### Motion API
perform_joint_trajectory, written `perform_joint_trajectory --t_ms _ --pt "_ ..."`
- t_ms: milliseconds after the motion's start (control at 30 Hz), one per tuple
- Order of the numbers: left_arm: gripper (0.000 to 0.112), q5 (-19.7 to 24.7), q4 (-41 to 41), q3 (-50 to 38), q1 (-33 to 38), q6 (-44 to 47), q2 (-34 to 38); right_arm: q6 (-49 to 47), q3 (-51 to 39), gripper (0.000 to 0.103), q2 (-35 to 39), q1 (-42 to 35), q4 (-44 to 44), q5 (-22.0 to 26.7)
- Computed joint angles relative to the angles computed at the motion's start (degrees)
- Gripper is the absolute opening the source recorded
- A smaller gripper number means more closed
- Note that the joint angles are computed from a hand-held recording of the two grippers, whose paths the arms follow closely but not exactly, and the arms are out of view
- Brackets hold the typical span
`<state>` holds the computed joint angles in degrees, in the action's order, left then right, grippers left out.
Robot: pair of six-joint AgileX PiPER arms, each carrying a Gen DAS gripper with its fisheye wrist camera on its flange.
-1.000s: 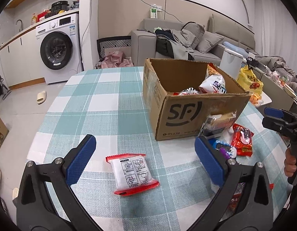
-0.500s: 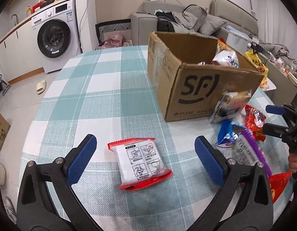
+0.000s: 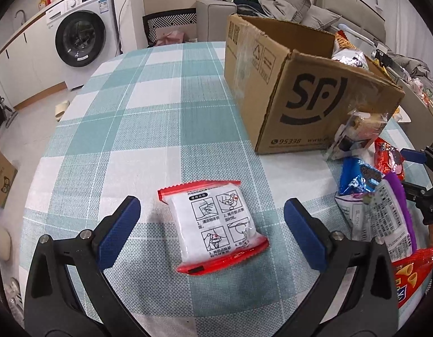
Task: Organize snacks
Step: 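Move both grippers back from the box toward the snacks on the table, then grasp the white-and-red wafer pack with the left gripper while the right gripper grasps the red Oreo pack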
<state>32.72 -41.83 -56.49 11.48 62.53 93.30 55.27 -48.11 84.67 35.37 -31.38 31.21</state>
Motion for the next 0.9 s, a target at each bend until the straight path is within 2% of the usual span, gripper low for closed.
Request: perform_joint_trajectory --t_ms 433,833,900 --pt "0.101 -0.2 4.5 -3.0 -0.7 -5.9 3.9 3.2 -0.1 0.101 2.0 0.1 -2.7 1.1" --pt "0.101 -1.5 5.8 -1.6 -1.5 -6.5 2.9 8.2 -0.5 0.088 2.4 -0.7 -5.4 0.2" --pt "0.101 -1.5 5.7 -1.5 -1.4 -6.4 2.8 9.3 -0.5 0.081 2.3 -0.6 -6.3 0.1"
